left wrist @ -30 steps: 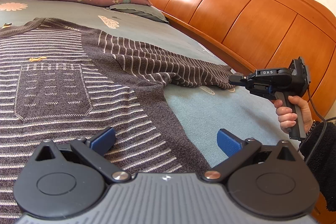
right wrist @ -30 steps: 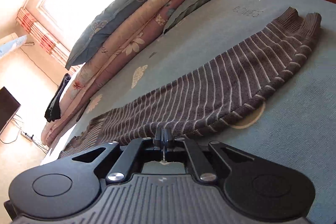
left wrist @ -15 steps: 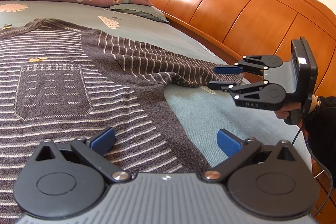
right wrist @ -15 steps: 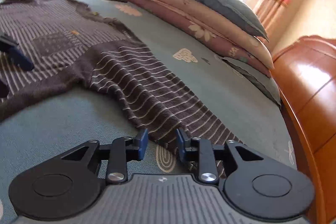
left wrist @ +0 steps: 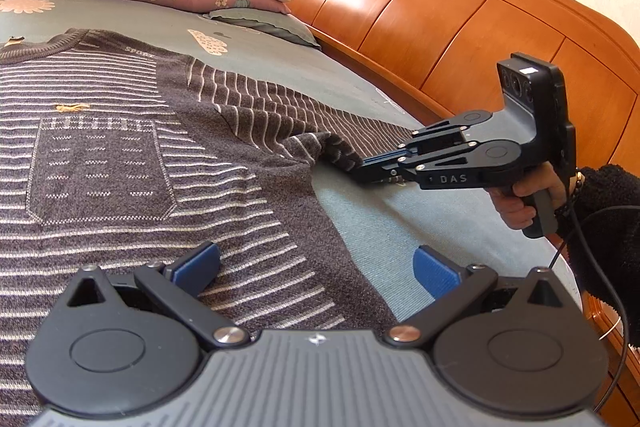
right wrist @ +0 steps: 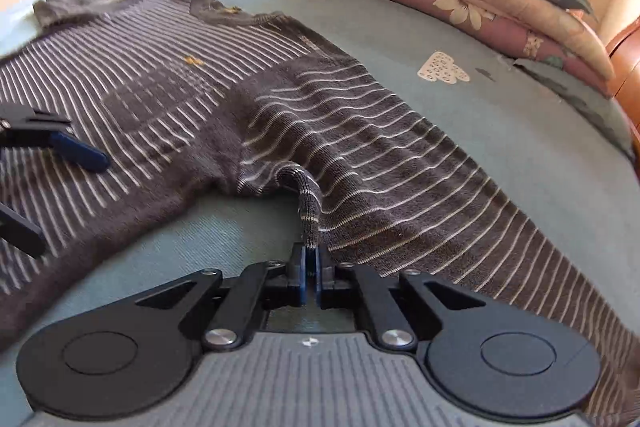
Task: Fold clothes
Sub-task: 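Open the right gripper and move it back from the folded sleeve, then grasp the sleeve cuff again with the right gripper to adjust it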
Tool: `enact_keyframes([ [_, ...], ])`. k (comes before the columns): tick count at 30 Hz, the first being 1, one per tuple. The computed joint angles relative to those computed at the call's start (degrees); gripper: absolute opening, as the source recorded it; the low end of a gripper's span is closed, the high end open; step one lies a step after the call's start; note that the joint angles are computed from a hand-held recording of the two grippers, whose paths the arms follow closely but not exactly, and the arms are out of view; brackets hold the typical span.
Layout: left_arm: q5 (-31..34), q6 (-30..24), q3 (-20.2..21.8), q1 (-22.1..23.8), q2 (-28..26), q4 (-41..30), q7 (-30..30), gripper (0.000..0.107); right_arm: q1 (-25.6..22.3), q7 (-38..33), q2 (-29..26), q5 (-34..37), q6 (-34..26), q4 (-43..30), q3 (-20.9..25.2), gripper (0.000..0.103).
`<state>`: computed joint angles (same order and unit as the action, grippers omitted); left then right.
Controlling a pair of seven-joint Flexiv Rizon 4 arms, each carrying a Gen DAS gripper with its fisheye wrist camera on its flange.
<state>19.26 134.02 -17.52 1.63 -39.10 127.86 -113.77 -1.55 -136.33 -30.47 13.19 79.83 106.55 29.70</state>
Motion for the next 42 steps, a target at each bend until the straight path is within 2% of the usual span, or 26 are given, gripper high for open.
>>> enact_keyframes([
  [2, 0.1, 0.1, -0.1, 0.1, -0.1, 0.0, -0.1, 0.102, -1.2, 0.0, 0.6, 0.9, -1.5, -0.3, 0.6, 0.008],
  [4, 0.2, 0.2, -0.1, 0.1, -0.1, 0.0, -0.2, 0.102, -2.4, -1.1, 1.1, 2.6, -1.7, -0.4, 1.4, 0.015],
  [5, 0.2, 0.2, 0.0, 0.1, -0.1, 0.0, -0.2, 0.102, -3.2, -2.4, 1.2, 3.8, -0.7, -0.3, 2.1, 0.026],
  [6, 0.2, 0.2, 0.0, 0.1, -0.1, 0.0, -0.2, 0.102, -3.5, -3.1, 1.2, 4.8, 0.9, -0.3, 2.4, 0.033],
  [8, 0.1, 0.1, 0.0, 0.0, -0.1, 0.0, -0.2, 0.102, -3.6, -2.6, 0.6, 5.9, 3.7, -0.6, 2.2, 0.033],
  [11, 0.2, 0.2, 0.0, 0.1, -0.1, 0.0, -0.2, 0.102, 2.6, 7.4, -0.6, 3.8, 6.8, -1.4, -6.2, 0.033],
  [13, 0.2, 0.1, 0.0, 0.1, -0.1, 0.0, -0.2, 0.102, 4.9, 14.8, -1.3, 1.6, 4.6, -1.6, -10.5, 0.033],
  [14, 0.2, 0.1, 0.0, 0.1, -0.1, -0.1, -0.2, 0.102, 4.0, 17.2, -1.9, 1.3, 3.7, -1.9, -10.3, 0.034],
  [15, 0.2, 0.1, 0.0, 0.0, -0.1, -0.1, -0.2, 0.102, 1.9, 15.9, -1.7, 4.7, 3.4, -2.1, -8.2, 0.037],
  [19, 0.1, 0.2, 0.1, 0.0, -0.1, -0.1, -0.2, 0.102, -5.7, 16.5, 0.7, 6.1, 2.7, 0.9, -2.4, 0.041],
  [21, -0.1, 0.1, 0.3, -0.3, -0.1, -0.1, 0.0, 0.102, -4.1, 17.8, 1.7, 5.4, 8.2, 2.8, -4.8, 0.046],
  [22, -0.3, 0.0, 0.4, -0.5, 0.0, 0.0, 0.1, 0.102, -3.9, 20.8, 0.9, 4.2, 11.3, 2.6, -5.6, 0.048],
  [24, -0.8, -0.2, 0.6, -0.9, 0.1, -0.1, 0.5, 0.102, -6.8, 22.1, -1.9, 6.8, 13.5, -0.9, -2.8, 0.049],
  [26, -1.1, -0.4, 0.8, -1.2, 0.3, -0.1, 0.8, 0.102, -8.7, 23.8, -4.6, 9.4, 11.3, -4.8, -1.1, 0.049],
  [28, -1.2, -0.4, 0.8, -1.2, 0.2, 0.0, 0.9, 0.102, -5.7, 32.0, -5.2, 5.5, 11.4, -4.0, -6.0, 0.049],
  [29, -1.2, -0.4, 0.8, -1.2, 0.2, 0.0, 0.9, 0.102, -5.0, 31.6, -5.2, 5.7, 13.4, -2.9, -7.2, 0.047],
  [32, -0.8, 0.0, 0.3, -0.6, -0.2, -0.2, 0.6, 0.102, -7.2, 32.8, -5.1, 5.6, 19.3, 0.1, -6.0, 0.046],
  [33, -0.7, 0.0, 0.3, -0.6, -0.2, -0.2, 0.5, 0.102, -7.5, 34.3, -4.9, 6.1, 21.4, 0.8, -6.2, 0.053],
  [34, -0.7, 0.0, 0.2, -0.5, -0.3, -0.3, 0.5, 0.102, -6.2, 35.7, -4.6, 7.4, 24.6, 1.4, -8.2, 0.059],
  [35, -0.7, -0.1, 0.3, -0.6, -0.3, -0.3, 0.5, 0.102, -3.3, 37.7, -4.4, 8.9, 26.8, 1.3, -12.1, 0.069],
  [37, -1.0, -0.3, 0.5, -0.9, -0.1, -0.3, 0.8, 0.102, -0.4, 41.7, -5.3, 12.3, 28.4, -1.0, -17.3, 0.07],
  [38, -1.2, -0.4, 0.6, -1.1, 0.0, -0.3, 0.9, 0.102, -1.4, 44.9, -6.2, 11.9, 27.7, -2.3, -17.4, 0.07],
  [40, -1.5, -0.6, 0.8, -1.3, 0.1, -0.3, 1.1, 0.102, -6.5, 50.4, -9.4, 11.5, 25.6, -6.7, -13.7, 0.07],
  [42, -1.8, -0.8, 0.9, -1.6, 0.2, -0.3, 1.4, 0.102, -10.3, 52.6, -12.8, 9.5, 25.3, -10.0, -10.0, 0.069],
])
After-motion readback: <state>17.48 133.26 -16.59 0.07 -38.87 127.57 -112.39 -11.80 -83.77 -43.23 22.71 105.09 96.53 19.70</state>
